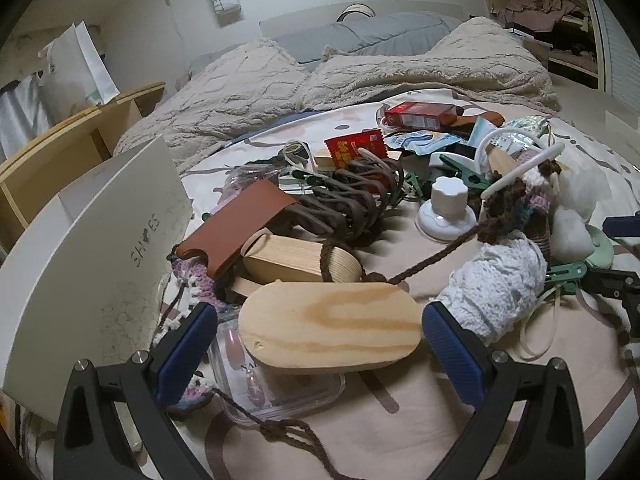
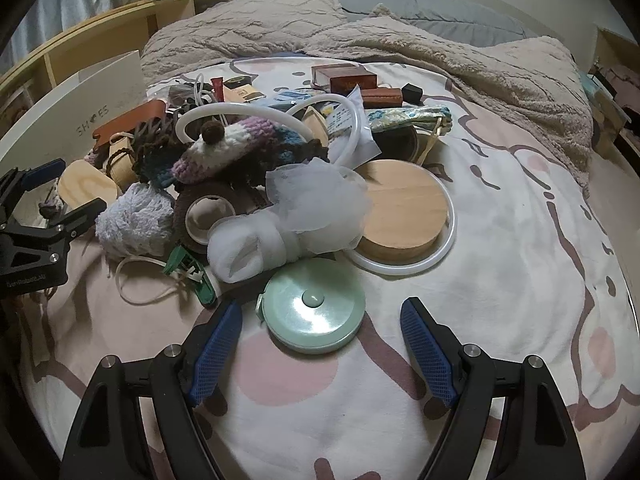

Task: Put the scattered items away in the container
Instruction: 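Close the right tool on the mint-green tape measure while the left tool grasps the wooden oval board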

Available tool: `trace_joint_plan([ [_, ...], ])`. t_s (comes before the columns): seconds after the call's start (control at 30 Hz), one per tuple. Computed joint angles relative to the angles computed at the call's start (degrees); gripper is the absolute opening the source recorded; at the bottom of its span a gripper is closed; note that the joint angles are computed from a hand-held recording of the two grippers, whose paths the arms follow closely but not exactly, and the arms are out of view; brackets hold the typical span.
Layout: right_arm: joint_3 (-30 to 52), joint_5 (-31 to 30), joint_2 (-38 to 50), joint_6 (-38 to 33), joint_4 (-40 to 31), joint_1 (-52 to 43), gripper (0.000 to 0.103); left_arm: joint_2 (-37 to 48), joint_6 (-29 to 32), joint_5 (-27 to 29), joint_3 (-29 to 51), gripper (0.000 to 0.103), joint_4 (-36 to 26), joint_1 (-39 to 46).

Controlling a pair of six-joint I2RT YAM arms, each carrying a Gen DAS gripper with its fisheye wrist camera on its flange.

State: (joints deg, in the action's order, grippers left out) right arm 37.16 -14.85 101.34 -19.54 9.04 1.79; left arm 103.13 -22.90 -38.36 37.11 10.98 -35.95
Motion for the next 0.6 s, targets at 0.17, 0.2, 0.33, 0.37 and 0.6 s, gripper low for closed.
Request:
trace_joint_plan([
  [0.17, 0.25, -0.13, 0.40, -0.04, -0.11, 0.08, 0.082, 1.29, -0.23, 1.62, 0.77, 0.103, 0.00, 0.60],
  [0.2, 0.31, -0.13, 0.50, -0.01, -0.12, 0.11, 0.082, 1.65, -0.35, 2.44, 1.06, 0.103, -0.18, 1.06],
  [0.33, 0.28, 0.08, 0.57, 0.04, 0.07, 0.20, 0.082, 2.41, -0.69, 4.78, 1.78, 0.103, -0.75, 2.39],
  [0.37, 0.31, 0.14, 0.65, 0.01, 0.12, 0.18, 0.082, 2.70, -0.55, 5.12, 2.06, 0.103, -0.99, 2.65],
  [0.6, -0.19, 1.62, 0.97, 0.26, 1.25, 1.02, 0.082, 2.61, -0.66, 6.29, 1.97, 0.103, -0.72, 3.28],
])
